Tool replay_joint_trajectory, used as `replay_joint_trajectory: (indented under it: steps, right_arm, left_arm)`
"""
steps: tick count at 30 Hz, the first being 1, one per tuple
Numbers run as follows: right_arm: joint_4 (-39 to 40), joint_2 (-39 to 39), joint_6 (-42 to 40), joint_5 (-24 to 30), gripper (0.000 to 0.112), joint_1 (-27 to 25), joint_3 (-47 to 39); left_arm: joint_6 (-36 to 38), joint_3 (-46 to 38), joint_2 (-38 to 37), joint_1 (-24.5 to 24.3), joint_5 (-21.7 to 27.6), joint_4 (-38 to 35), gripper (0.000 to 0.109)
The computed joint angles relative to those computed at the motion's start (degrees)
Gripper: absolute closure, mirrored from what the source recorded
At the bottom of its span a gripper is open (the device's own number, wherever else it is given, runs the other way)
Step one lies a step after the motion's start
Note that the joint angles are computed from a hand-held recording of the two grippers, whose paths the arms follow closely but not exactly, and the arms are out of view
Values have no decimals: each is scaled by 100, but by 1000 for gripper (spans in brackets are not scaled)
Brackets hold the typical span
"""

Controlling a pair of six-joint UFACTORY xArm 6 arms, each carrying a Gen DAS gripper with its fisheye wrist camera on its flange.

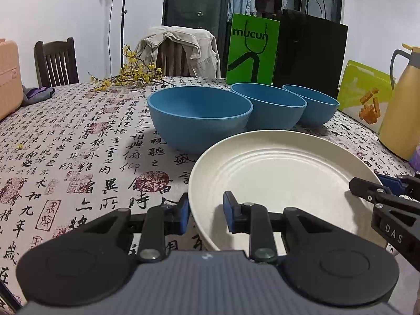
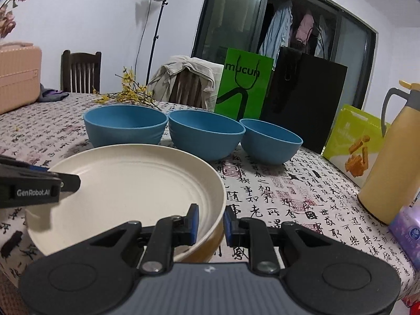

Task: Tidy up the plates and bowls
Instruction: 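Lower the cream plate with both grippers onto the other cream plates, then open both grippers to release the cream plate rim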

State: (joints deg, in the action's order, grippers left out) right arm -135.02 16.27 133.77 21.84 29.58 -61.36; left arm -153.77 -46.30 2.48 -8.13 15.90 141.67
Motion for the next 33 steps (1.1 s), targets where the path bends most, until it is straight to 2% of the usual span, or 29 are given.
replay_joint_trajectory:
  steps: [3, 12, 16, 19, 22, 23, 24, 25, 27, 28, 30, 33]
  right_arm:
    - [53, 7, -80, -11, 93, -3, 0]
    - [559, 96, -987, 427, 90, 159, 80]
    - [594, 181, -1044, 405, 89, 129, 20]
    - [472, 167, -895, 387, 88, 119, 34]
    - [-34, 122, -229, 159, 67, 39, 3]
    - [-237, 94, 47, 115, 54, 20, 5]
    - [-468, 54, 359, 116, 46, 10, 29]
    - [-620, 23, 556, 132, 43, 5, 50]
    - [-967, -24, 993, 123, 28, -10, 69]
    - [-1142, -43, 1216, 111, 23, -18, 76]
    - [-1412, -87, 1590, 136, 13, -28, 107]
    - [-1579, -131, 1898, 166, 9, -53, 121]
  left_arm:
    - [157, 31, 0, -28, 75, -101, 82]
    - [373, 74, 16, -94, 223, -271, 82]
    - [141, 63, 16, -66, 176, -92, 81]
    - [-244, 34, 1, -14, 77, 210, 76]
    - [-424, 116, -120, 35, 131, 328, 65]
    - [-541, 148, -165, 50, 148, 414, 60]
    - [-676, 177, -213, 79, 144, 505, 53]
    - [-786, 219, -268, 110, 156, 567, 49]
    - [-1004, 344, -397, 155, 254, 680, 32]
    - [-1015, 424, -468, 171, 331, 643, 27]
    - [-852, 621, -636, 193, 539, 331, 6]
    - [-1211, 876, -902, 189, 770, 535, 6]
